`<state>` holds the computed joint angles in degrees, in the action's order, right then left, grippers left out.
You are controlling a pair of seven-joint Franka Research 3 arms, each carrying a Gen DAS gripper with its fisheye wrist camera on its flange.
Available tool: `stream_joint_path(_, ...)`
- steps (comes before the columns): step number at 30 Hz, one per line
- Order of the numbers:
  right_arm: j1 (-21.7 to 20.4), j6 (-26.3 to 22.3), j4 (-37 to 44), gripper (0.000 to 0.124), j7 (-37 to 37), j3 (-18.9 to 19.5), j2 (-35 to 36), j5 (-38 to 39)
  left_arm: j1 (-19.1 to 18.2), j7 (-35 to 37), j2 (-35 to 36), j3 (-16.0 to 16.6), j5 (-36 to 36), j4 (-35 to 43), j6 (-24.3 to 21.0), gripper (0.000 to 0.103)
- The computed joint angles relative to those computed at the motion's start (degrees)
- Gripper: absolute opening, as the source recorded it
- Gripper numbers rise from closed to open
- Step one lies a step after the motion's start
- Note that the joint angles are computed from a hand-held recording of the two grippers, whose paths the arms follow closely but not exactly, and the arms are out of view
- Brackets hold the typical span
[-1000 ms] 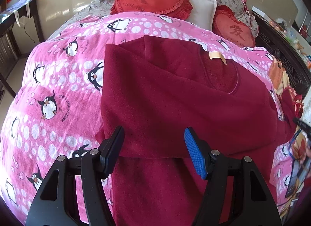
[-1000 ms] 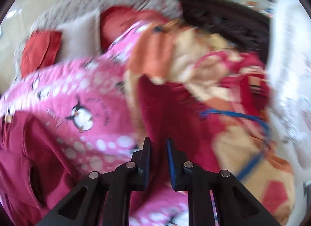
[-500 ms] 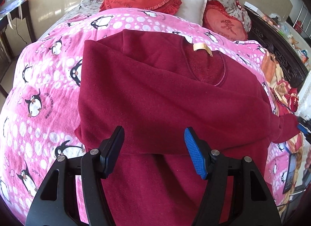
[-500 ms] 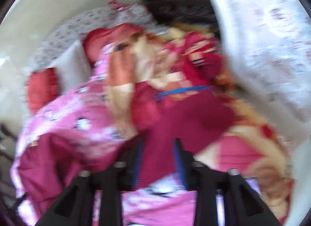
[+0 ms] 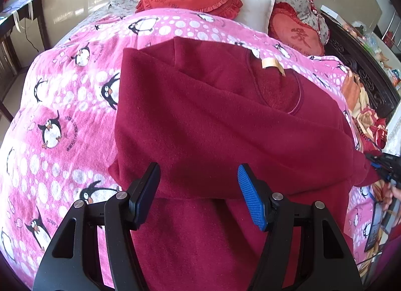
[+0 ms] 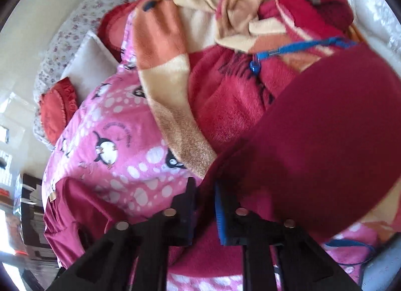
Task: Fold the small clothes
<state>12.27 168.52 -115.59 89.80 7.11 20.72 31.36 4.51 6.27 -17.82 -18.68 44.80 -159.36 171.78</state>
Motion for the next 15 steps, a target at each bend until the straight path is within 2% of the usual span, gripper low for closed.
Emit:
stream_joint_path(2,0.2,4.3,-3.1,0.009,-2.7,1.1,-3.1,0.0,-0.1,0.4,-0.6,0.4,-0.1,-0.3,-0.1,0.064)
stream_joint_path(5,-6.5,7.1,-4.0,0.009,-17.3,11.5,-6.8,11.9,0.9,-0.3,-2.4,0.3,-0.1,-1.1,0.8,0.064)
stream_joint_path(7,-11.6,6.9,-2.3,0.009,-33.3,20.2,-8.4,25.2,1.8,-0.9,-3.8,0.0,-0.3,-1.8,1.7,0.064)
stream_joint_path(8,-12.8,6.2,-1.4,0.009,-40.1,22.8,-9.2,30.7,2.4,-1.1,-4.5,-0.4,-0.5,-2.2,2.1,0.064)
stream_joint_path(10,-12.7,3.0,0.9,0.009,-51.9,26.2,-10.3,37.8,3.5,-1.6,-6.6,-1.1,-1.1,-3.3,2.8,0.064)
stream_joint_path(12,-11.4,-1.1,2.6,0.008,-61.5,28.0,-10.9,42.0,4.8,-1.9,-8.2,-1.9,-2.0,-4.3,3.6,0.064)
stream_joint_path(14,-7.9,-3.6,3.7,0.008,-63.7,28.2,-9.7,38.2,5.5,-1.7,-9.0,-2.2,-3.5,-5.3,4.6,0.064)
stream_joint_path(15,-5.2,-4.3,4.4,0.008,-62.0,27.5,-8.1,33.1,4.9,-0.7,-9.2,-1.2,-4.7,-5.9,4.9,0.064)
